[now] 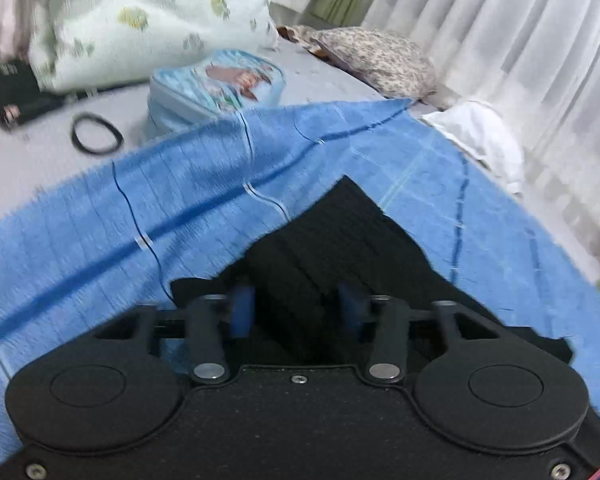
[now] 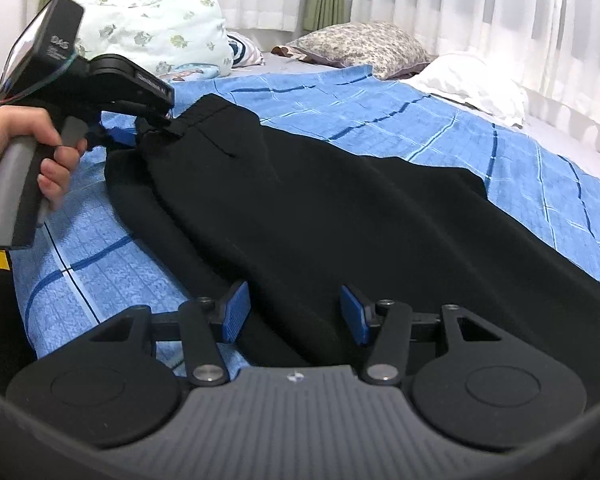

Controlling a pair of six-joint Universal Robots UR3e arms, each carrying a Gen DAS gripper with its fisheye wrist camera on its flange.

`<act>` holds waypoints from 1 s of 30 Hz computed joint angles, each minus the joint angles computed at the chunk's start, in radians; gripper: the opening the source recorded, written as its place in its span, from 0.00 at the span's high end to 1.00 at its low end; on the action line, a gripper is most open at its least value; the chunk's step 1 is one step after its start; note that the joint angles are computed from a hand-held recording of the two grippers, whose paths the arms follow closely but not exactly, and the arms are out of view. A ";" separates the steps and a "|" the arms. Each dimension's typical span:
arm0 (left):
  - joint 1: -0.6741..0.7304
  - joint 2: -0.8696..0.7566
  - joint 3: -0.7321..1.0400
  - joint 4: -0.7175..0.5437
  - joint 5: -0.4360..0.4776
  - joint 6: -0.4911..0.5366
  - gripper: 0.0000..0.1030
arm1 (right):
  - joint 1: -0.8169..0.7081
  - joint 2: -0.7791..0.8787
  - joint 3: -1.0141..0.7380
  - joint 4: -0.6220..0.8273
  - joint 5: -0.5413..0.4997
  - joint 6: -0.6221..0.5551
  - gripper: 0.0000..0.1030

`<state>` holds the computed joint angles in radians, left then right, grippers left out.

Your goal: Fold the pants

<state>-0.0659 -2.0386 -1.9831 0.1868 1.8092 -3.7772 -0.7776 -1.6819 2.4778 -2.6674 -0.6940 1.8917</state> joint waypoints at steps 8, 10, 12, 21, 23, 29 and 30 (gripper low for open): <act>-0.018 0.079 -0.051 0.090 0.043 0.072 0.85 | 0.051 0.045 0.015 -0.130 -0.003 0.055 0.65; -0.010 0.113 -0.083 0.104 0.036 0.086 0.85 | 0.036 0.013 0.055 -0.153 0.012 0.041 0.92; -0.009 0.131 -0.103 0.102 0.047 0.096 0.85 | 0.012 -0.040 0.084 -0.109 0.045 -0.011 0.94; 0.013 0.104 -0.203 0.141 0.055 0.082 0.84 | -0.014 -0.151 0.114 0.062 0.044 -0.106 0.94; 0.000 0.093 -0.204 0.154 0.078 0.088 0.84 | -0.016 -0.163 0.124 0.063 0.045 -0.104 0.94; -0.026 0.095 -0.201 0.164 0.125 0.104 0.83 | -0.060 -0.276 0.117 0.283 0.058 -0.189 0.94; -0.024 0.092 -0.197 0.151 0.122 0.101 0.83 | -0.058 -0.265 0.128 0.255 0.055 -0.181 0.94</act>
<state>-0.0896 -1.9465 -2.1804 0.3380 1.9308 -3.6762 -0.8352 -1.9467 2.6056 -2.4128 -0.6386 1.7109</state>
